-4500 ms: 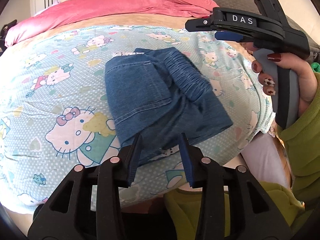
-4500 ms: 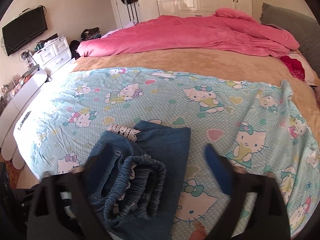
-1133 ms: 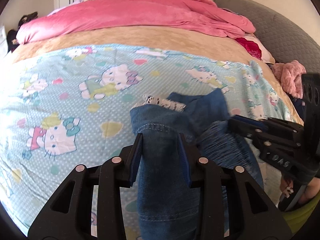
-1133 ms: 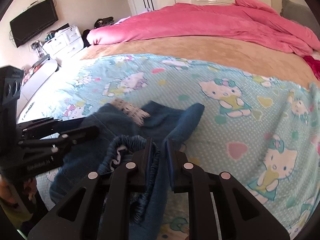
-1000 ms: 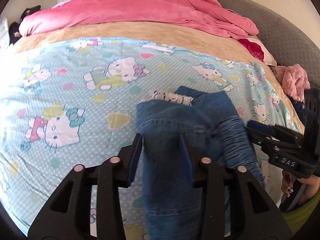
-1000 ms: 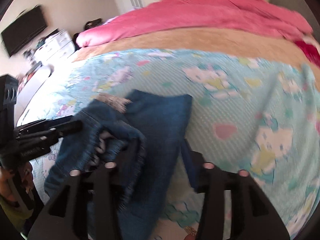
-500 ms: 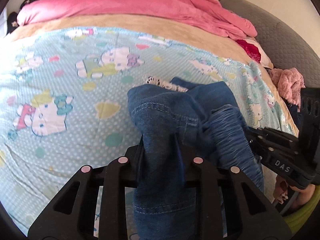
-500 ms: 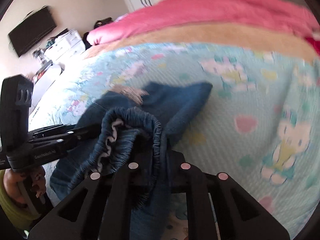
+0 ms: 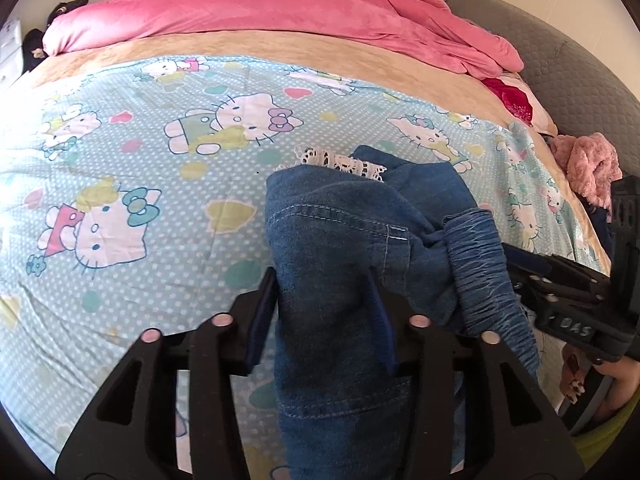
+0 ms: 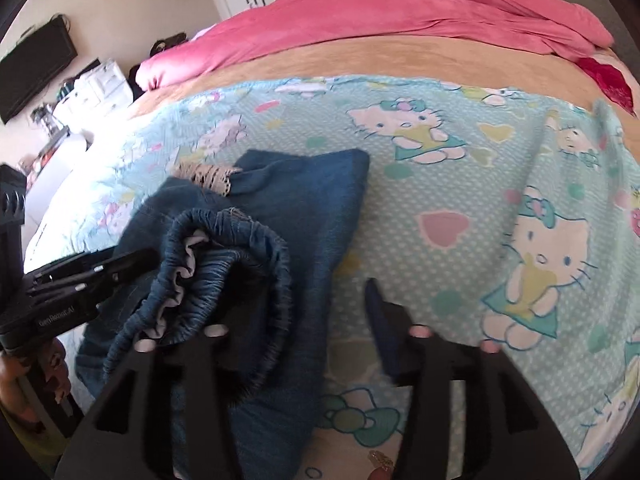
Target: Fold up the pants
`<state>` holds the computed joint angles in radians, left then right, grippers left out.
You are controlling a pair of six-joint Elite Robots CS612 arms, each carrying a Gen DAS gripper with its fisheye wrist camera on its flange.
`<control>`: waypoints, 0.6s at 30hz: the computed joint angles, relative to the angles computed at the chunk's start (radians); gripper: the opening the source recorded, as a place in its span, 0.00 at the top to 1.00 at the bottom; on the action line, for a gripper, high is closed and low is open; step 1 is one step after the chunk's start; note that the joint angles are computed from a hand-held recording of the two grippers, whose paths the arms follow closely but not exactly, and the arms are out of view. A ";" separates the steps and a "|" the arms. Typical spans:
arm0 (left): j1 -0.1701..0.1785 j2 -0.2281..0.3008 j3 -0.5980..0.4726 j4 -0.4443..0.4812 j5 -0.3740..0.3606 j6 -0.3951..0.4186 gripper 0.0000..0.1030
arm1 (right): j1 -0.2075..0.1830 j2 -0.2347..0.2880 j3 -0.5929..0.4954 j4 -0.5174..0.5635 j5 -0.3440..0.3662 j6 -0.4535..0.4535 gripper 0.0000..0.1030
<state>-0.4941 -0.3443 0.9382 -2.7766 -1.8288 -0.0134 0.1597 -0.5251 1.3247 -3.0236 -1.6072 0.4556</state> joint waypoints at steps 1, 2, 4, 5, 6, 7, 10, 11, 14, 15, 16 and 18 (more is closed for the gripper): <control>0.002 -0.005 0.007 -0.010 -0.004 -0.004 0.56 | 0.003 -0.005 0.006 -0.009 -0.022 -0.002 0.43; 0.003 -0.010 0.016 -0.019 -0.005 -0.004 0.49 | 0.008 -0.012 0.015 -0.021 -0.049 -0.004 0.28; 0.003 -0.022 0.036 -0.050 0.003 -0.002 0.42 | 0.016 -0.030 0.040 -0.063 -0.107 -0.001 0.18; 0.003 -0.029 0.047 -0.063 0.008 0.000 0.36 | 0.018 -0.035 0.046 -0.075 -0.119 0.001 0.14; 0.004 -0.035 0.056 -0.076 0.011 0.001 0.33 | 0.021 -0.043 0.056 -0.090 -0.136 0.002 0.10; 0.004 -0.041 0.066 -0.091 0.014 0.002 0.27 | 0.024 -0.049 0.063 -0.103 -0.151 0.001 0.09; 0.007 -0.065 0.103 -0.133 0.019 0.001 0.16 | 0.033 -0.065 0.081 -0.134 -0.191 -0.013 0.06; 0.007 -0.070 0.111 -0.143 0.019 0.000 0.11 | 0.036 -0.069 0.086 -0.140 -0.204 -0.015 0.06; 0.010 -0.090 0.140 -0.178 0.021 -0.002 0.09 | 0.045 -0.084 0.103 -0.164 -0.239 -0.020 0.05; 0.011 -0.097 0.150 -0.188 0.021 -0.001 0.09 | 0.048 -0.092 0.114 -0.175 -0.251 -0.021 0.05; 0.011 -0.103 0.160 -0.199 0.022 -0.001 0.09 | 0.050 -0.095 0.118 -0.179 -0.258 -0.023 0.05; 0.013 -0.115 0.180 -0.220 0.023 0.002 0.09 | 0.057 -0.106 0.132 -0.187 -0.280 -0.024 0.05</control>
<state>-0.4815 -0.4597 1.1180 -2.9966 -1.8057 -0.0115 0.2164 -0.6311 1.4564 -3.2109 -1.8873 0.4317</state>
